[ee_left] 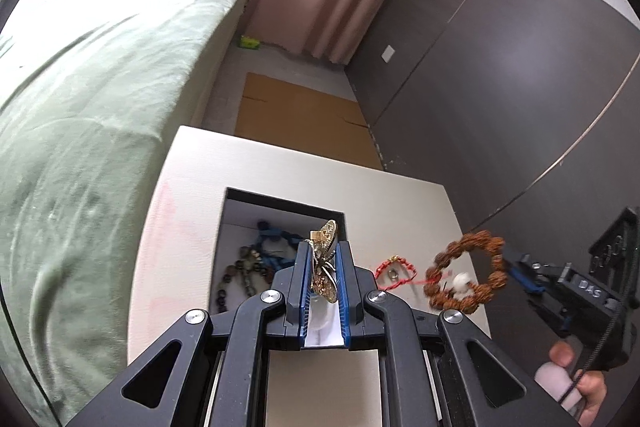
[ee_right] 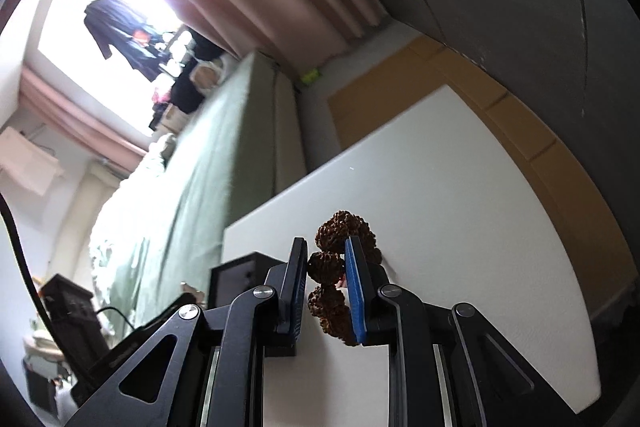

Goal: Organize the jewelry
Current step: 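Release the butterfly bracelet in the box with the left tool while the right tool drops the brown bracelet in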

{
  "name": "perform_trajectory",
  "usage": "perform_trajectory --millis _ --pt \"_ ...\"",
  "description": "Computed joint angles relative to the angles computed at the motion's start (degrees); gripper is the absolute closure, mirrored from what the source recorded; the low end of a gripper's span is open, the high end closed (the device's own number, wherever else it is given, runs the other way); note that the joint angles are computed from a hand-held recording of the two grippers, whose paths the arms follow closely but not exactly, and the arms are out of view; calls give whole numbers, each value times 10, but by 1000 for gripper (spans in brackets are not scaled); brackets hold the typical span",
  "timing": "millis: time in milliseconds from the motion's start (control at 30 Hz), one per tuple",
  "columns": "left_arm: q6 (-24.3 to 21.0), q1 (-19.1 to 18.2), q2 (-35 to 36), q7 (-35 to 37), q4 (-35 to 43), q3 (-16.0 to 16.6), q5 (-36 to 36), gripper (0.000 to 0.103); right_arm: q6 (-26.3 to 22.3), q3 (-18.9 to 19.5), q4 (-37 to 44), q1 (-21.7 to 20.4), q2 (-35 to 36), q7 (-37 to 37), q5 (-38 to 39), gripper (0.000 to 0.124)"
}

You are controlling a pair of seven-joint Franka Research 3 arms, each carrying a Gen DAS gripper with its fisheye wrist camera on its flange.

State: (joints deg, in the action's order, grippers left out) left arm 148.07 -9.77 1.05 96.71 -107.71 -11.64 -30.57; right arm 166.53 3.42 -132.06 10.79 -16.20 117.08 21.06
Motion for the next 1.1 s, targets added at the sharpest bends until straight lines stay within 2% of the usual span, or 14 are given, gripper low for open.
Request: perform_trajectory --millis 200,300,333,367,433,467,600,700,800,933,1100 --pt "-33 8 10 -33 8 5 29 91 33 15 -8 1 -11 10 -11 103" --pt "-53 11 19 -52 21 4 56 85 37 13 -5 9 -9 7 -7 103" --pt "-58 12 24 -59 28 3 63 74 39 13 -4 11 -8 6 -5 103" --pt "-57 14 23 -61 27 3 62 60 42 13 -3 14 -7 6 -3 103" --pt "-37 16 14 -65 15 2 58 44 53 12 -2 19 -6 2 2 103" --pt "-25 16 8 -66 8 2 56 42 58 11 -2 23 -6 -1 6 103" --pt "-16 19 1 -69 4 8 50 41 86 2 0 48 -5 -24 29 103" --pt "-16 21 0 -75 3 11 46 41 109 -26 6 93 1 -73 72 103" --pt "-9 24 -5 -73 0 14 36 41 129 -70 19 162 12 -149 141 103" --pt "-1 27 -10 -72 -4 18 28 41 127 -125 57 245 41 -270 257 103" --pt "3 31 -12 -67 -6 24 6 41 99 -110 101 239 85 -322 310 103"
